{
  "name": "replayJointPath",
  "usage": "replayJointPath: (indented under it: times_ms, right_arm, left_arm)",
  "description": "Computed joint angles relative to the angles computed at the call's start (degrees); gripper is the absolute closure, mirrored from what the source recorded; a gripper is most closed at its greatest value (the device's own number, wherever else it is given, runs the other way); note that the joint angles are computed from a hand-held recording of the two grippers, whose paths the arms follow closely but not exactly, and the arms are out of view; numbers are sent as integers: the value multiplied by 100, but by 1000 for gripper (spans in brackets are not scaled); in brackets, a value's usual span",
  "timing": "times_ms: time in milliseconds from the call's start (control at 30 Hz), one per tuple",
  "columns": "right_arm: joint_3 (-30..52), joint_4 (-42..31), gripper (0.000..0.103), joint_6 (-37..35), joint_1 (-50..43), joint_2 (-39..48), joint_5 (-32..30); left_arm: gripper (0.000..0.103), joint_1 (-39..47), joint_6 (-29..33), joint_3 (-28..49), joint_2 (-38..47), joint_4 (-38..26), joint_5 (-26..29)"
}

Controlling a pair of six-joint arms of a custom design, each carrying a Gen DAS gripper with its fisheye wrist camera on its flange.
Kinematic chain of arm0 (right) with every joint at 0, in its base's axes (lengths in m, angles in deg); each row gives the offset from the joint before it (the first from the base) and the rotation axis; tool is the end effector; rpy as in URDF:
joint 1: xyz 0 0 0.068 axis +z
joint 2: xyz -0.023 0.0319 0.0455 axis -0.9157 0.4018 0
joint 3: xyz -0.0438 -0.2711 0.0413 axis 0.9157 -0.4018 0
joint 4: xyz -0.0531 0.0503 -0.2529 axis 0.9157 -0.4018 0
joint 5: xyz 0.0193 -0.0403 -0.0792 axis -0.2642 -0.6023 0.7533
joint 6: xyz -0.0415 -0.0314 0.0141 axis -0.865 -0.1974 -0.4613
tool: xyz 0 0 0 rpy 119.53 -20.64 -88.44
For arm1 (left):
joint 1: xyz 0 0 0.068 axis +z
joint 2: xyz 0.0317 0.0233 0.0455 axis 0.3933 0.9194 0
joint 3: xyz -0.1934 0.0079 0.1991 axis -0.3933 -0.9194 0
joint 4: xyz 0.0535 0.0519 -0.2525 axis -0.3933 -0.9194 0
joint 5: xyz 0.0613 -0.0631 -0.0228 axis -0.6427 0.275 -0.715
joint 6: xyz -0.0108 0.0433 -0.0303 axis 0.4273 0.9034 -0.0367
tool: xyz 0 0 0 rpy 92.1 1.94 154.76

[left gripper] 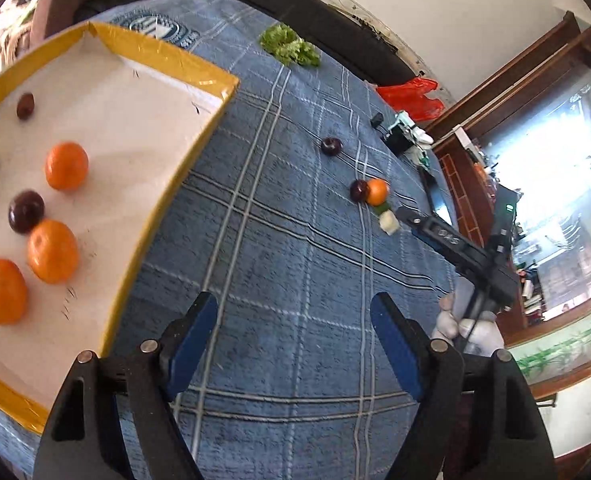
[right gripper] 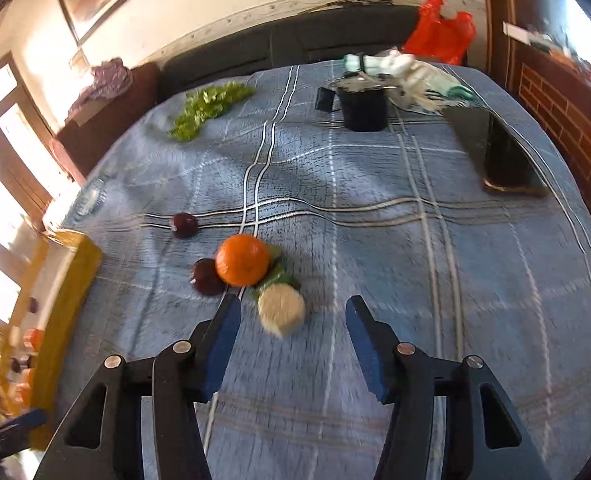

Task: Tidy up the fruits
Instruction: 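Grasp the dark plum with the left gripper while the right grasps the rice cake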

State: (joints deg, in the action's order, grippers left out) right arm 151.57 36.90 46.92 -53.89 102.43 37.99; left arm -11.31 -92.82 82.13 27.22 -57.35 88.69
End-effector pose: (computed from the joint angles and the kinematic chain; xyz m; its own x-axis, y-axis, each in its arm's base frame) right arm 0.3809 0.0887 0.1303 -0.8220 0.0340 -0.5685 -0.1186 0.9661 0.2293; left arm 0.2040 -0.1415 0.1718 -0.8338 -0.3436 -0.4321 -0.0725 0.8441 -0.5313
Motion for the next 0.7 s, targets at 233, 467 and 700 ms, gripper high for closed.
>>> replayJointPath:
  times_ms: [233, 467, 700]
  right_arm:
    - [-47, 543, 59, -148, 108, 372, 53]
    - [-244, 716, 72, -127, -67, 224, -263]
    - [-258, 711, 71, 49, -370, 168, -800]
  left_arm:
    - [25, -3, 528, 1034, 859, -410, -474]
    - [33, -28, 1374, 2545, 2607, -117, -358]
    - [48, 149, 1793, 4066, 4148, -257, 8]
